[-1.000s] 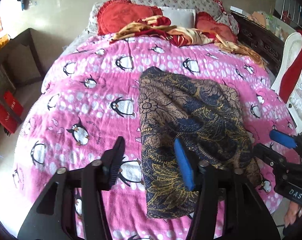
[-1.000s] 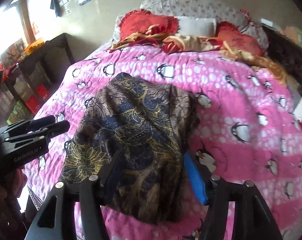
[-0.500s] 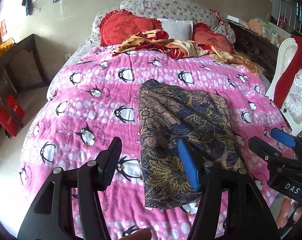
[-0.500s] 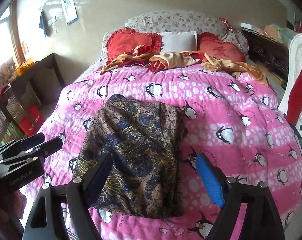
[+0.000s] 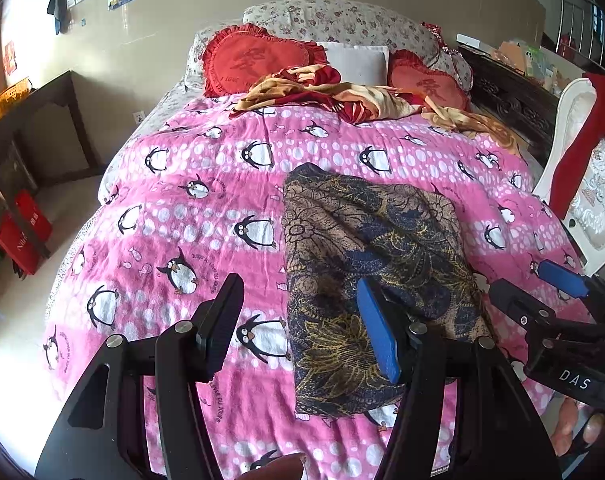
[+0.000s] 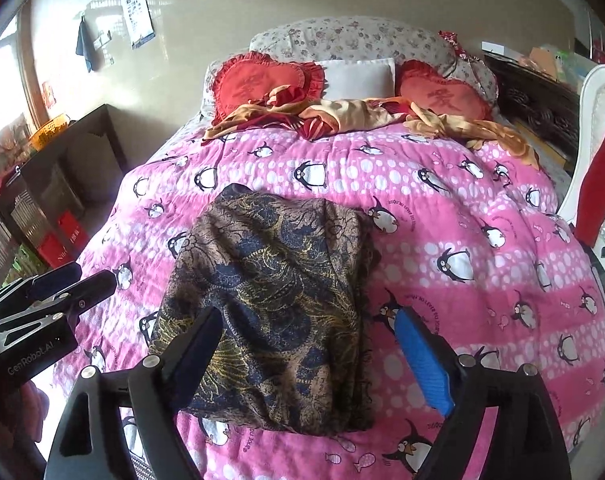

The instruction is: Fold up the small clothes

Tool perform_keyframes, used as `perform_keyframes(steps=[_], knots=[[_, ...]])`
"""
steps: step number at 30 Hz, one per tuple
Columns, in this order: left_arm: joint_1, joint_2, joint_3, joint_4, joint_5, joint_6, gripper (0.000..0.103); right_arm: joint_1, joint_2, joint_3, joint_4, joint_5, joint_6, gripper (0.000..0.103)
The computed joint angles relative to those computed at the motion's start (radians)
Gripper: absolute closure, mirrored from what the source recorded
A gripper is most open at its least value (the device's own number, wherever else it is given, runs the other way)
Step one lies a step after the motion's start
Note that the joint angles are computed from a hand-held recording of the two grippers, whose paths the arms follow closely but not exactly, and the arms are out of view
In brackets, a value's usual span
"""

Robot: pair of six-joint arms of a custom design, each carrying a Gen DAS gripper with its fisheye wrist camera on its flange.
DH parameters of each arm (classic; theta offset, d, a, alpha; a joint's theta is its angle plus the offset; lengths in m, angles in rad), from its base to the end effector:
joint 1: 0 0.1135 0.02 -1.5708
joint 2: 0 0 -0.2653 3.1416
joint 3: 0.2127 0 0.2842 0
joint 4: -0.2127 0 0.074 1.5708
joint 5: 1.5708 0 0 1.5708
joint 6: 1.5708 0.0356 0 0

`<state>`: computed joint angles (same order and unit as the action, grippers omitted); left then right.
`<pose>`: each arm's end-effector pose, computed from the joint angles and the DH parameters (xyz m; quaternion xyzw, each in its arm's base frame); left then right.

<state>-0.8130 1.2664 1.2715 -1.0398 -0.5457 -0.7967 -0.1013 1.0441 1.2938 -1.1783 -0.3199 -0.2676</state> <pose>0.1999 -0.1844 0.3382 -0.0638 0.9292 -0.0037 0.3641 0.2056 -0.0097 0.3833 -0.1279 0.9294 0.0914 0.3340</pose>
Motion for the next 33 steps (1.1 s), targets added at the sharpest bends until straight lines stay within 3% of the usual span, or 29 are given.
perform_keyframes(steps=[33], knots=[[0.096, 0.019, -0.056, 0.072, 0.081, 0.061, 0.044, 0.092, 0.059, -0.037, 0.043, 0.063, 0.046, 0.017]])
